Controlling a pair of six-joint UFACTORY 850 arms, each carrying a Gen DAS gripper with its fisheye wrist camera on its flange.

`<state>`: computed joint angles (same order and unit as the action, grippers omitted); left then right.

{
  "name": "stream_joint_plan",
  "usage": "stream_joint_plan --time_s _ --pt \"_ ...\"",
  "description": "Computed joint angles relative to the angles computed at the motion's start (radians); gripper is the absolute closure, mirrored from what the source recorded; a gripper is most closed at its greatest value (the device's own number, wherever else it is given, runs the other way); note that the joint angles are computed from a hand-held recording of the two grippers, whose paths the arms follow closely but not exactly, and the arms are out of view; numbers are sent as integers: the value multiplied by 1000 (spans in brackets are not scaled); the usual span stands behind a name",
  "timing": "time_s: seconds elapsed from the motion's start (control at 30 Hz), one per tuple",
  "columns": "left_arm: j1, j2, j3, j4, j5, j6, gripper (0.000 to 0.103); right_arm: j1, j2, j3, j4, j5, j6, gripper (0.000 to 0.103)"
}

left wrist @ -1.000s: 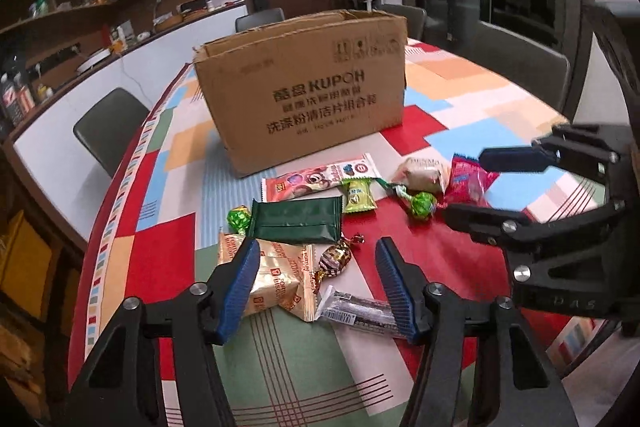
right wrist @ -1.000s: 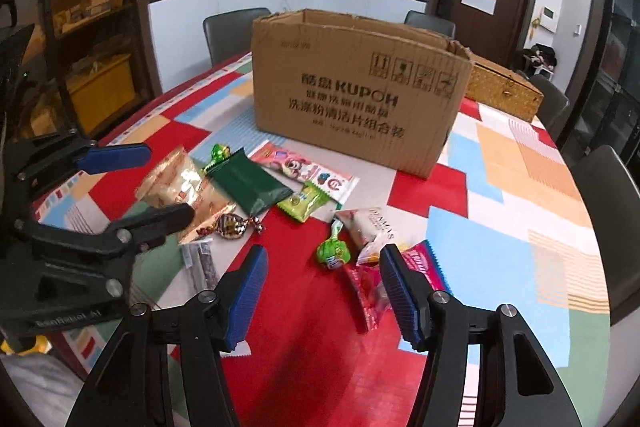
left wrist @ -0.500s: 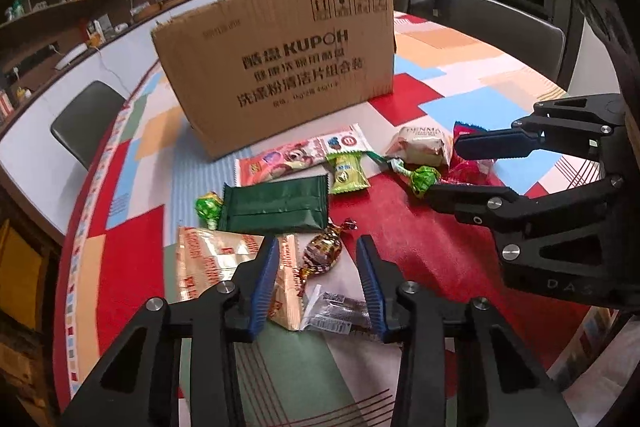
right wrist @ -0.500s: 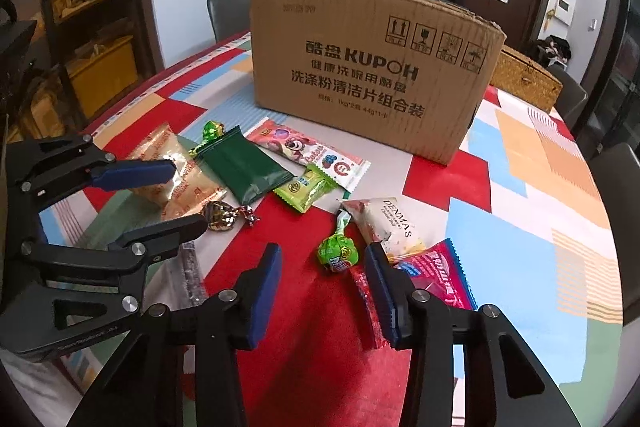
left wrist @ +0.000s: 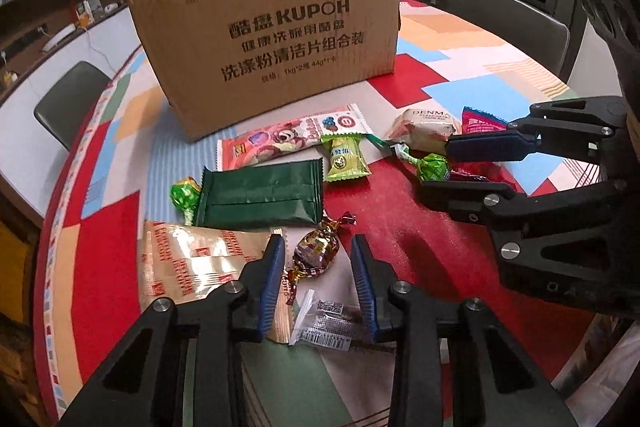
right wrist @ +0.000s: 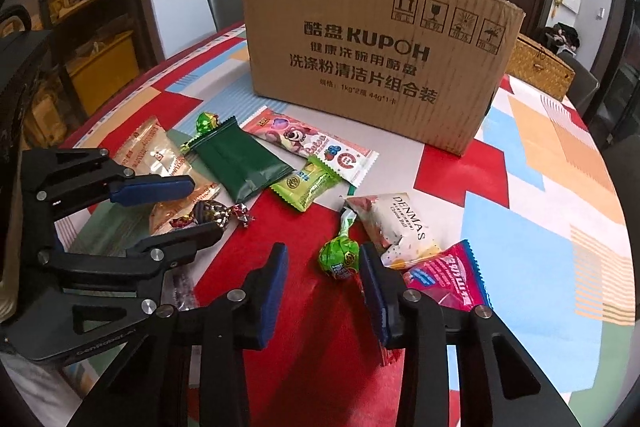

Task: Organize snacks
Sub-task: 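Grasp the gold-wrapped candy with the left tool while the right tool grasps the green lollipop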

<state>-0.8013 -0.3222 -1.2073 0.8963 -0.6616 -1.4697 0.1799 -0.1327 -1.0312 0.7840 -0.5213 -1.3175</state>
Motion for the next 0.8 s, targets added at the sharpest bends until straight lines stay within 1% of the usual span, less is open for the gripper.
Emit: stream_joint_plan --time_s 0.3,0.33,0.4,0.47,0.8 --pt "28 -20 -14 -81 46 48 76 -1 -48 -38 -33 -23 75 66" --pt "29 -19 -13 -84 49 46 76 -2 -55 -45 -41 -33 92 69" --pt "33 -18 -12 -90 58 43 77 -3 -64 -52 -51 -44 109 72" --pt "35 -15 -8 -90 66 34 77 -3 -68 -55 -60 -52 121 75" --pt "23 16 3 -38 56 -43 77 -10 -38 -37 -27 -58 90 75"
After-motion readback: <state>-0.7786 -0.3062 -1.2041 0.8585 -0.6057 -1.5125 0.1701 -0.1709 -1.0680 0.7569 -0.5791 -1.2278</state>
